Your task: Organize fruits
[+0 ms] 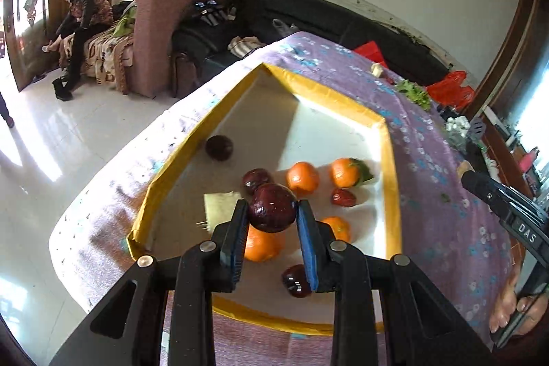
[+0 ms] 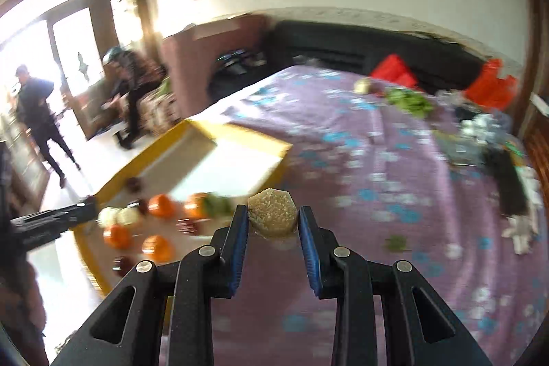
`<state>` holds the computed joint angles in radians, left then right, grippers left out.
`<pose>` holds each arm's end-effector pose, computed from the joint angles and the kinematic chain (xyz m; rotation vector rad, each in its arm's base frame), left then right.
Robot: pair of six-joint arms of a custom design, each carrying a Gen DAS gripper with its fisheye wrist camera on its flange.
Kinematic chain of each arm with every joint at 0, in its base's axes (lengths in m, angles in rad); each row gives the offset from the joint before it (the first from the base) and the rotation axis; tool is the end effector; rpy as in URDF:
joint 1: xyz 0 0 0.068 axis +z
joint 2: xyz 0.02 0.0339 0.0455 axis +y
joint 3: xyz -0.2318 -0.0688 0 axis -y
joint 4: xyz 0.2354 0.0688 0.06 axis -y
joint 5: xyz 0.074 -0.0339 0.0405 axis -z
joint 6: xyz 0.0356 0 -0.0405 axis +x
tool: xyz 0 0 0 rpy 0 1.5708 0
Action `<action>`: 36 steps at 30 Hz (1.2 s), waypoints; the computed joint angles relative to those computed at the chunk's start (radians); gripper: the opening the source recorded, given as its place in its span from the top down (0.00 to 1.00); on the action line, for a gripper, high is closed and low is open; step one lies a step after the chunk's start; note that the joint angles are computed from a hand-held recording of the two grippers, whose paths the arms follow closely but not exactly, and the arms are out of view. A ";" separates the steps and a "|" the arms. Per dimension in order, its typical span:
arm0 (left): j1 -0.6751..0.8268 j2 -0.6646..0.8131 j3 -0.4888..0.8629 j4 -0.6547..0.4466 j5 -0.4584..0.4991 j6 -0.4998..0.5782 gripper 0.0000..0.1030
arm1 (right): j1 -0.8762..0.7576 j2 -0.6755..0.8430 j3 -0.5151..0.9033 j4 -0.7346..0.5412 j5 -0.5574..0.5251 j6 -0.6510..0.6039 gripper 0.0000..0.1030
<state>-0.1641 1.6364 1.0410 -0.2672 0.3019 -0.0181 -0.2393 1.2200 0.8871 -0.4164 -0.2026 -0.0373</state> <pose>0.3278 -0.0650 0.1804 0.3131 2.4106 -0.4493 0.2564 -0.0552 0.2368 0.1306 2.2993 0.0935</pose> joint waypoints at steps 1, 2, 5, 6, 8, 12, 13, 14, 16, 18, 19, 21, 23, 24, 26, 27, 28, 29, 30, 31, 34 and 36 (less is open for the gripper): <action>0.001 0.012 -0.001 0.006 -0.009 0.005 0.73 | 0.044 0.017 0.001 0.006 0.015 0.015 0.68; -0.003 0.022 0.001 0.010 -0.015 0.005 0.73 | 0.096 0.039 0.004 0.017 0.037 0.032 0.68; -0.005 0.060 0.009 0.020 -0.027 0.014 0.73 | 0.212 0.128 0.032 0.047 0.093 0.061 0.68; -0.005 0.070 0.011 0.021 -0.031 0.015 0.73 | 0.234 0.158 0.045 0.053 0.103 0.067 0.68; -0.003 0.084 0.010 0.025 -0.030 0.018 0.73 | 0.276 0.242 0.090 0.060 0.116 0.081 0.68; -0.005 0.083 -0.003 0.050 -0.051 0.027 0.73 | 0.306 0.377 0.177 0.060 0.102 0.106 0.68; -0.003 0.082 -0.005 0.053 -0.046 0.029 0.73 | 0.313 0.411 0.199 0.061 0.097 0.114 0.68; -0.003 0.084 -0.004 0.056 -0.047 0.030 0.73 | 0.319 0.437 0.216 0.063 0.096 0.119 0.68; -0.006 0.079 -0.010 0.068 -0.069 0.027 0.73 | 0.330 0.488 0.247 0.073 0.094 0.128 0.68; -0.011 0.079 -0.009 0.073 -0.093 0.022 0.68 | 0.337 0.523 0.271 0.075 0.093 0.135 0.68; -0.011 0.077 -0.010 0.075 -0.103 0.020 0.64 | 0.338 0.537 0.280 0.077 0.087 0.138 0.67; -0.009 0.060 -0.028 0.096 -0.117 0.011 0.41 | 0.341 0.561 0.296 0.083 0.085 0.142 0.67; -0.007 0.042 -0.043 0.121 -0.127 0.004 0.37 | 0.338 0.568 0.298 0.089 0.081 0.149 0.66; -0.009 0.032 -0.048 0.127 -0.137 0.001 0.34 | 0.335 0.567 0.296 0.093 0.071 0.151 0.63; -0.010 0.015 -0.058 0.136 -0.146 -0.004 0.30 | 0.329 0.540 0.269 0.113 0.056 0.157 0.53; -0.010 0.009 -0.061 0.138 -0.149 -0.007 0.28 | 0.329 0.523 0.258 0.119 0.060 0.158 0.49; -0.012 0.002 -0.065 0.138 -0.157 -0.012 0.28 | 0.330 0.500 0.241 0.126 0.065 0.157 0.47; -0.014 0.000 -0.064 0.135 -0.163 -0.013 0.27 | 0.330 0.481 0.228 0.131 0.067 0.155 0.47; -0.017 -0.002 -0.064 0.133 -0.168 -0.014 0.27 | 0.333 0.467 0.221 0.131 0.072 0.153 0.47; -0.020 -0.007 -0.066 0.133 -0.175 -0.014 0.26 | 0.337 0.441 0.203 0.134 0.084 0.148 0.47; -0.034 -0.030 -0.081 0.135 -0.199 -0.014 0.24 | 0.347 0.377 0.154 0.148 0.117 0.137 0.44; -0.043 -0.047 -0.091 0.136 -0.210 -0.014 0.23 | 0.352 0.333 0.119 0.154 0.134 0.129 0.43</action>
<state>-0.2073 1.5896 0.9498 -0.1309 0.0920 -0.0325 0.1131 1.5526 1.0060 -0.2625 -0.0685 0.0921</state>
